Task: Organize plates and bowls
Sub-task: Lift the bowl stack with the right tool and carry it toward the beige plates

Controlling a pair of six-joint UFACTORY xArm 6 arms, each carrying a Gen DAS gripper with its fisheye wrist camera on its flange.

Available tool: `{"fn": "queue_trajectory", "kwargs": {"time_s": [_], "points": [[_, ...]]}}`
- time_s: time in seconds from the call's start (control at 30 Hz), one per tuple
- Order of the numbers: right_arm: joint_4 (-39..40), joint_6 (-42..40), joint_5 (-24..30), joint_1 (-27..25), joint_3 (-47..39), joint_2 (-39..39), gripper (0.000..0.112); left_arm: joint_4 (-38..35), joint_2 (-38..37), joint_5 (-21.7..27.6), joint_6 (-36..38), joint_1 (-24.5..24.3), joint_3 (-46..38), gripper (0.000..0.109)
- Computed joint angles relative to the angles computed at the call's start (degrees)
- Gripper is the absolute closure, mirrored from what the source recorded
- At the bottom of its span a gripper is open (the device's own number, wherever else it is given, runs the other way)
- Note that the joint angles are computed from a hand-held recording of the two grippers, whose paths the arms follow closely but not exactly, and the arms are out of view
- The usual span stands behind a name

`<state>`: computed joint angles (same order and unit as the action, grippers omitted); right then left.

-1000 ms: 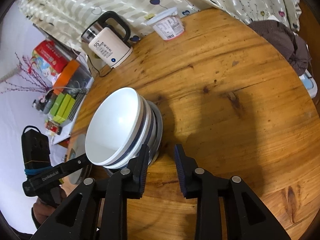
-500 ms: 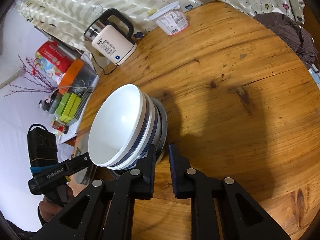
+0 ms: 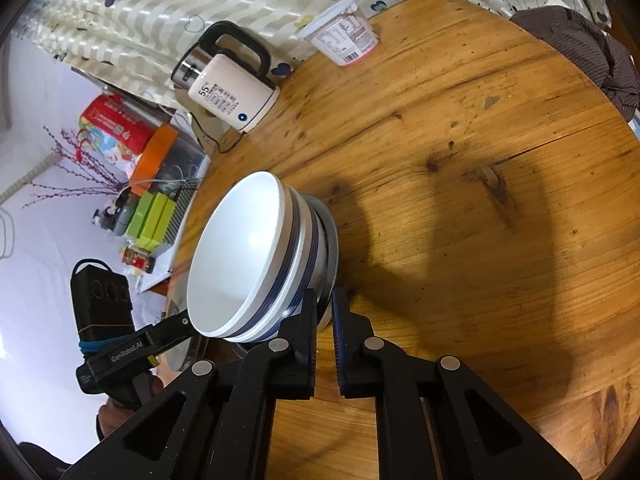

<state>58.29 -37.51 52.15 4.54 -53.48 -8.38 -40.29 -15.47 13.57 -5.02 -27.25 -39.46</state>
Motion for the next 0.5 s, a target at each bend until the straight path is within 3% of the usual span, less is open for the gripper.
{"fn": "queue_trajectory", "kwargs": {"time_s": [0.5], "points": [[2.8, -1.9, 5.3, -2.5, -2.3, 2.9, 0.103, -4.1, 0.8, 0.4, 4.1, 0.1, -0.9, 0.08]]}}
